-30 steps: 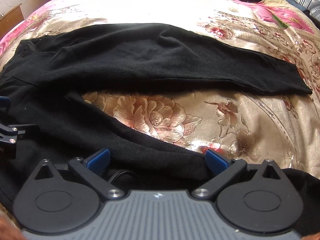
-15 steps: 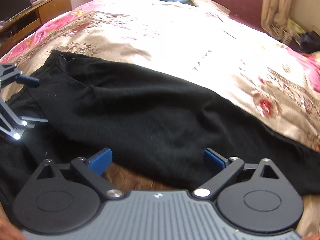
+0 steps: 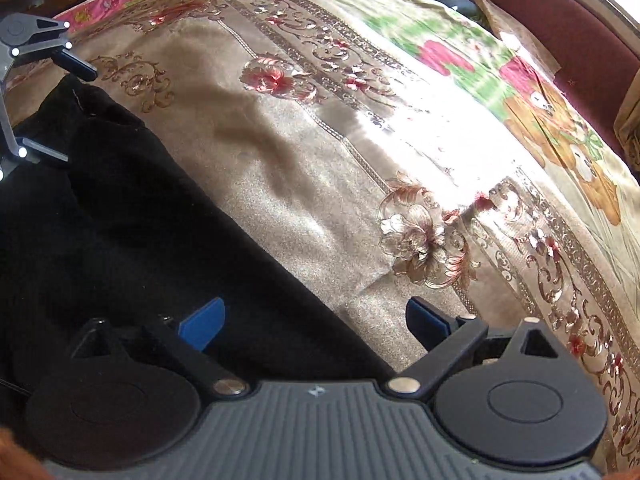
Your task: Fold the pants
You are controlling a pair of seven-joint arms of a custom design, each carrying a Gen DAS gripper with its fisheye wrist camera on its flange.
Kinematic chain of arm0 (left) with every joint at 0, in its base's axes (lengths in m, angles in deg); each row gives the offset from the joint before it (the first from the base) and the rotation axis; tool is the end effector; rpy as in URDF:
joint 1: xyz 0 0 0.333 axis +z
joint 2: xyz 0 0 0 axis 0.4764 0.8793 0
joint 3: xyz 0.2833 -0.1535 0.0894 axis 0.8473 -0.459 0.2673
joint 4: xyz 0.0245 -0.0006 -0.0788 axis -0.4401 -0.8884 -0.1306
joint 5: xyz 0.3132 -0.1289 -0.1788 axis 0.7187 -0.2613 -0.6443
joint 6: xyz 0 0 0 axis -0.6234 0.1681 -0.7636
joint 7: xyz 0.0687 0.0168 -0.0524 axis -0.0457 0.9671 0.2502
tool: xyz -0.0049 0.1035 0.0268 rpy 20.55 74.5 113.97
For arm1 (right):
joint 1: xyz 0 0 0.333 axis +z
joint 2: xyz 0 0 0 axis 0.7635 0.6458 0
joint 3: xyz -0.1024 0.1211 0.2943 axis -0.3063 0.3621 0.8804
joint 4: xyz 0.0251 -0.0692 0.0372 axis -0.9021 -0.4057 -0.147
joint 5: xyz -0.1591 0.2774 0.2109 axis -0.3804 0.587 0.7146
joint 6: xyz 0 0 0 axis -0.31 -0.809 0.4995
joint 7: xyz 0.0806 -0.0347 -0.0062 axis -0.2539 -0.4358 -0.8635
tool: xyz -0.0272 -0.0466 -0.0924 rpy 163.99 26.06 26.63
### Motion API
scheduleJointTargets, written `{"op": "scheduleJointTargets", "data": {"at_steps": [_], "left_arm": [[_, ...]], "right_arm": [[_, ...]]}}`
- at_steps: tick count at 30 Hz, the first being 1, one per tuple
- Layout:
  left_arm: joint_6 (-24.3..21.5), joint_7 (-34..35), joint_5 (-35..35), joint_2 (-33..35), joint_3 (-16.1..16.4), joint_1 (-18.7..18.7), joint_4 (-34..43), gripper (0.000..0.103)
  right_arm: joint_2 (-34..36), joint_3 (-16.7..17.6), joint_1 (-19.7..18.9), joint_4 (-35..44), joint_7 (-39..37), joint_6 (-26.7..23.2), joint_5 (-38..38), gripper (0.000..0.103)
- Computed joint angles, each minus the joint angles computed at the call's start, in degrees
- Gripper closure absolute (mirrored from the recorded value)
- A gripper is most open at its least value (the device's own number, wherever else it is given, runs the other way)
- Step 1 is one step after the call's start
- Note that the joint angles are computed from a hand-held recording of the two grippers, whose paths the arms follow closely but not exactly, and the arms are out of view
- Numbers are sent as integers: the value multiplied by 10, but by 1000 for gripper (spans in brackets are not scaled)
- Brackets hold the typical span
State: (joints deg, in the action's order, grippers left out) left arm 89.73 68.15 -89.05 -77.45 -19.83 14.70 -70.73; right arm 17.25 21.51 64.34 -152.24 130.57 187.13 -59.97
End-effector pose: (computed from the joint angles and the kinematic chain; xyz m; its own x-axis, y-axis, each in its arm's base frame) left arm 0.4977 -0.2351 0.4792 -0.7603 -0.6332 -0.1450 -0.5062 0.7173 -0.4787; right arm 0.4702 0.1549 0.4694 0.5011 -0.8562 0.1258 -0.7731 -0.5082 -0.3795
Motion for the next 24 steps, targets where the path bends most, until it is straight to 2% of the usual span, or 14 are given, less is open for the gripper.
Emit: {"op": "scheduleJointTargets", "data": {"at_steps": [4, 7, 9, 13, 16, 19, 20, 21, 22, 23, 24], "left_arm": [[-35, 31, -20, 19, 6, 8, 28, 0], [-56, 29, -12, 37, 7, 16, 44, 0], [-49, 22, 1, 45, 5, 20, 46, 0], [-41, 47, -27, 51, 1, 27, 55, 0], [-75, 23, 19, 75, 1, 27, 78, 0], [-76, 22, 18, 81, -2, 31, 82, 0], [-76, 17, 23, 79, -2, 31, 81, 3], [-77, 19, 23, 75, -3, 31, 78, 7], [-80, 31, 15, 71, -5, 33, 76, 17], [-84, 31, 14, 67, -6, 32, 74, 27], [-85, 31, 14, 61, -6, 31, 70, 32]], "right_arm": [[29, -10, 2, 17, -28, -23, 32, 11], [40, -10, -1, 19, -33, -31, 40, 11], [41, -10, -2, 22, -35, -36, 46, 10], [40, -8, -4, 28, -44, -50, 43, 11], [48, -7, -6, 36, -21, -63, 45, 10], [54, -8, -7, 53, -13, -92, 54, 15], [52, -10, -6, 58, -24, -104, 65, 25], [49, -11, -6, 62, -31, -115, 71, 41], [47, -11, -7, 66, -29, -124, 74, 51], [43, -10, -9, 68, -14, -131, 67, 78], [38, -7, -12, 69, 7, -137, 52, 97]]}}
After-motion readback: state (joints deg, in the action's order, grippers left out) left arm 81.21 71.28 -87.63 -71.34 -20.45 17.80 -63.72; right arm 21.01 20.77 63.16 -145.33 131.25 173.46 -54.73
